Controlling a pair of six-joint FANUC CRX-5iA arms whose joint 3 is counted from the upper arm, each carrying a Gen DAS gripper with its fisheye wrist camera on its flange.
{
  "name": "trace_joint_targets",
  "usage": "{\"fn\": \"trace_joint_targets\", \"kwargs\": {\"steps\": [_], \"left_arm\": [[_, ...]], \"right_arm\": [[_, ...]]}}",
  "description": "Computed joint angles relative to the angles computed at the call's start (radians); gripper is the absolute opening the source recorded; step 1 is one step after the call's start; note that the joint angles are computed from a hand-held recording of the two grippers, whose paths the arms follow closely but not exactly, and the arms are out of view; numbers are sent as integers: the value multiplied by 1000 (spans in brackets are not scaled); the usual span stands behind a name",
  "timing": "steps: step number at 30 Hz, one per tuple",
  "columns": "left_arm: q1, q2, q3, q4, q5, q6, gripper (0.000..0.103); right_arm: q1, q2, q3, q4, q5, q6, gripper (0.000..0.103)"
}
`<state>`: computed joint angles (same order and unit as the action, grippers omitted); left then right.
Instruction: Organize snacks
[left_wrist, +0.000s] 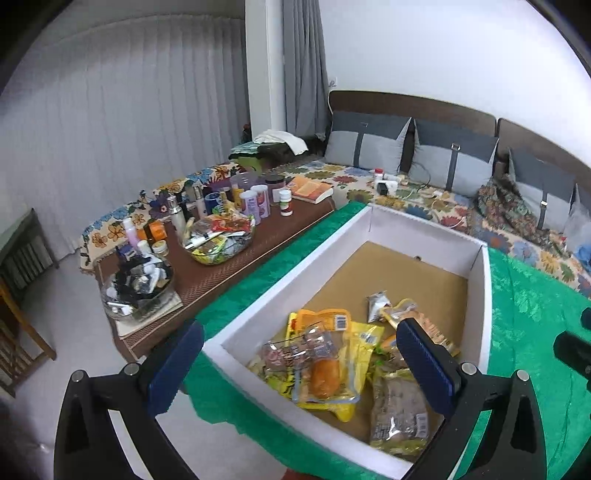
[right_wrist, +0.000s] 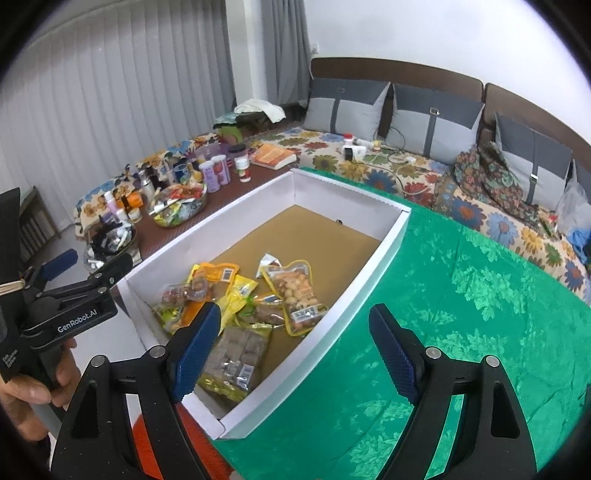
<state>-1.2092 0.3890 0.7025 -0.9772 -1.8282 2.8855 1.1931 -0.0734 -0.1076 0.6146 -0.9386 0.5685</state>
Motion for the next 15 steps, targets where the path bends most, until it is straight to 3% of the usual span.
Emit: {"fn": "trace_joint_targets", "kwargs": {"steps": [4,15], "left_arm": [[-3,-1,14,10,-4,-49,103],[15,6,31,68,-12,-71,103]], "right_arm": [[15,0,-9,31,-6,-22,85],[28,55,86,-43,-102,10,85]]}}
